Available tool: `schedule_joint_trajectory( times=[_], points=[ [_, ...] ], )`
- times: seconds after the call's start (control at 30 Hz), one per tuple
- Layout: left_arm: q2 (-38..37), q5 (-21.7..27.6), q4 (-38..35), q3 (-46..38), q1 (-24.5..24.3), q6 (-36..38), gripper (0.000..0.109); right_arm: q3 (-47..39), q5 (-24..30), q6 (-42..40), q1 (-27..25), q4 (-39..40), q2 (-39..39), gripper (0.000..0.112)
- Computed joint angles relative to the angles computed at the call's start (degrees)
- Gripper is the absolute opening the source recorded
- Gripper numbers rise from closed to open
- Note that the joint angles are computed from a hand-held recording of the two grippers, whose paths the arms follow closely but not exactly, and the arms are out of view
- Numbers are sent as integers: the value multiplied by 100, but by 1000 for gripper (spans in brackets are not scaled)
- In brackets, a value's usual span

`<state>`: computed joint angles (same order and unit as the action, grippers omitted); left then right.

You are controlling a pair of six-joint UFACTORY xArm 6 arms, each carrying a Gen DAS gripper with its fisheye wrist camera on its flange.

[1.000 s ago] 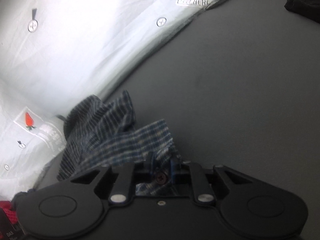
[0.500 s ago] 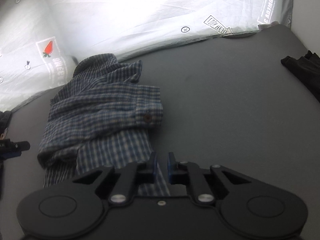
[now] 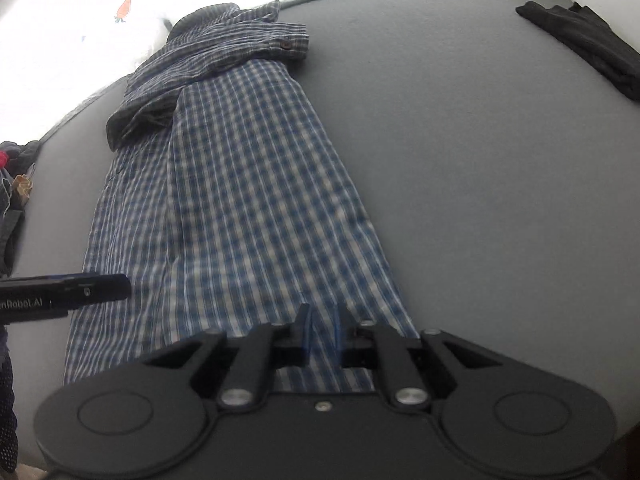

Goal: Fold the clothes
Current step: 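Press and smooth the folded shirt strip with both tools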

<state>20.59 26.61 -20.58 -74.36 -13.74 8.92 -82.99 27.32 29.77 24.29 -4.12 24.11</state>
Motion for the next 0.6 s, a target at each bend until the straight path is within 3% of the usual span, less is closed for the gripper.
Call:
schedule_joint_trajectory(
  times=[0.1, 0.2, 0.33, 0.4, 0.47, 0.53, 0.6],
  points=[
    [-273, -232, -45, 462, -48, 54, 60, 575, -206, 287, 65, -227, -376, 14],
    [-544, -481, -184, 901, -110, 162, 61, 858, -85, 559, 192, -720, -627, 18],
    [-898, -743, 90, 1441, -194, 135, 67, 1033, 276, 870, 424, -1482, -884, 30],
    [-1000, -759, 270, 1589, -205, 2, 68, 1228, 180, 958, 535, -1707, -1079, 36],
    [-1064, -836, 288, 1713, -227, -84, 68, 1505, -234, 663, 601, -1609, -1285, 48],
    [-1130, -895, 374, 1821, -229, -251, 69, 1668, -642, -180, 683, -1177, -1340, 53],
    [-1207, -828, 869, 1882, -202, -898, 69, 1379, -352, -1068, 777, -881, -1078, 50]
  ],
)
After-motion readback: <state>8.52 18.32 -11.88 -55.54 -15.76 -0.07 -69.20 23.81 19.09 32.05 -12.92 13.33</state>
